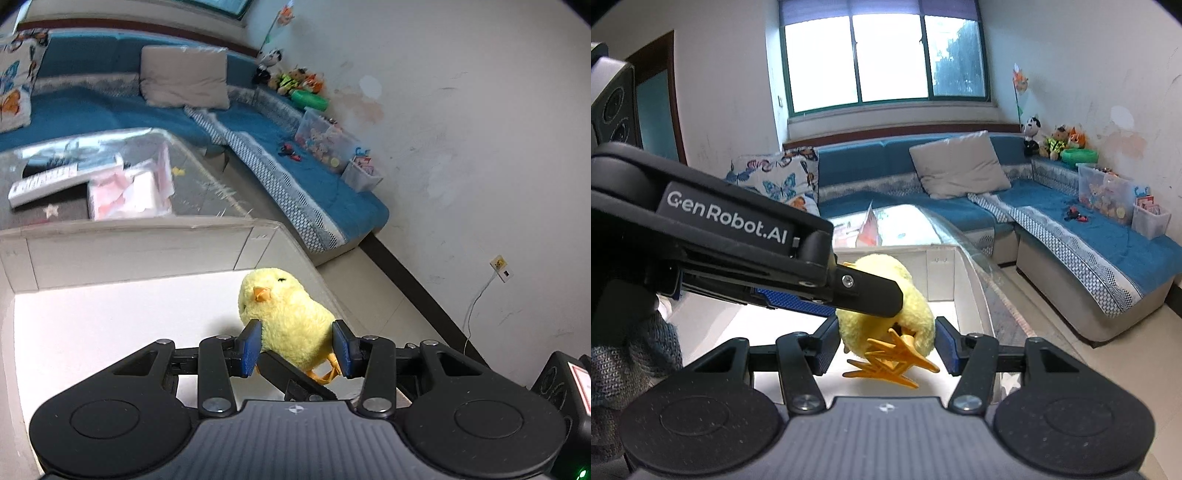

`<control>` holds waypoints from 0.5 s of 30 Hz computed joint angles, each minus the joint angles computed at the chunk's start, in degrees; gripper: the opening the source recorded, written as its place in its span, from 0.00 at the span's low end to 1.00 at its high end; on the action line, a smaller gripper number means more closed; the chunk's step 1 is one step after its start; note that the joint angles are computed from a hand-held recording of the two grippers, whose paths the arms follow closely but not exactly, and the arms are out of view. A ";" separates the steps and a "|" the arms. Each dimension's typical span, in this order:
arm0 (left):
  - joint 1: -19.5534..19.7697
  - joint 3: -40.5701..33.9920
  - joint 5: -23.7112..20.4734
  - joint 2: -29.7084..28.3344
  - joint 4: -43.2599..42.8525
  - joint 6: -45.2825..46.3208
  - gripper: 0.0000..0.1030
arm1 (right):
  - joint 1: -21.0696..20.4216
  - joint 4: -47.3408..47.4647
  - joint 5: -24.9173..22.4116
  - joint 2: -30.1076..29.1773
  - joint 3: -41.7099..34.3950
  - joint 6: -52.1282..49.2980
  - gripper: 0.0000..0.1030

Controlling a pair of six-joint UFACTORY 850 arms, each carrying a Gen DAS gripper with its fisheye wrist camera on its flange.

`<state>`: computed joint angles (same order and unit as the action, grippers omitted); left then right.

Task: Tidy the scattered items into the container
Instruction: 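Lower the chick into the box and open the left tool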

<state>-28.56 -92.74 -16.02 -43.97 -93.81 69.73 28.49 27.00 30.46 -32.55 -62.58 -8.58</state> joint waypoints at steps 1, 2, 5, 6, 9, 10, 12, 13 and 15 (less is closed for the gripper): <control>0.08 -0.17 -0.13 -0.25 0.60 -0.76 0.43 | -0.01 0.40 -0.42 -0.32 -0.38 -0.68 0.54; 0.14 -0.40 -0.24 -0.53 1.21 -1.40 0.43 | 0.06 0.92 -0.87 -0.77 -0.84 -1.38 0.54; 0.18 -1.24 -0.19 -1.33 3.60 -3.95 0.42 | 0.10 1.87 -2.00 -1.81 -2.09 -2.44 0.54; 0.11 -1.38 0.05 -1.46 4.42 -4.75 0.42 | 0.11 2.22 -2.23 -2.03 -2.33 -2.71 0.54; -0.07 -1.27 0.55 -1.51 3.32 -2.78 0.41 | 0.35 3.36 -2.13 -2.65 -2.79 -3.82 0.54; -0.12 -1.24 0.74 -1.47 2.80 -1.99 0.41 | 0.40 3.09 -2.04 -2.64 -2.65 -3.46 0.54; -0.36 -0.99 1.57 -1.20 3.38 -2.06 0.41 | 0.33 3.03 -2.02 -2.71 -2.72 -3.38 0.54; -0.47 -0.79 1.92 -0.99 3.74 -2.14 0.41 | 0.34 3.32 -1.90 -2.71 -2.68 -3.78 0.54; -0.73 -0.08 2.70 -0.37 2.53 -0.18 0.41 | 0.52 3.27 -1.29 -2.52 -2.19 -3.63 0.54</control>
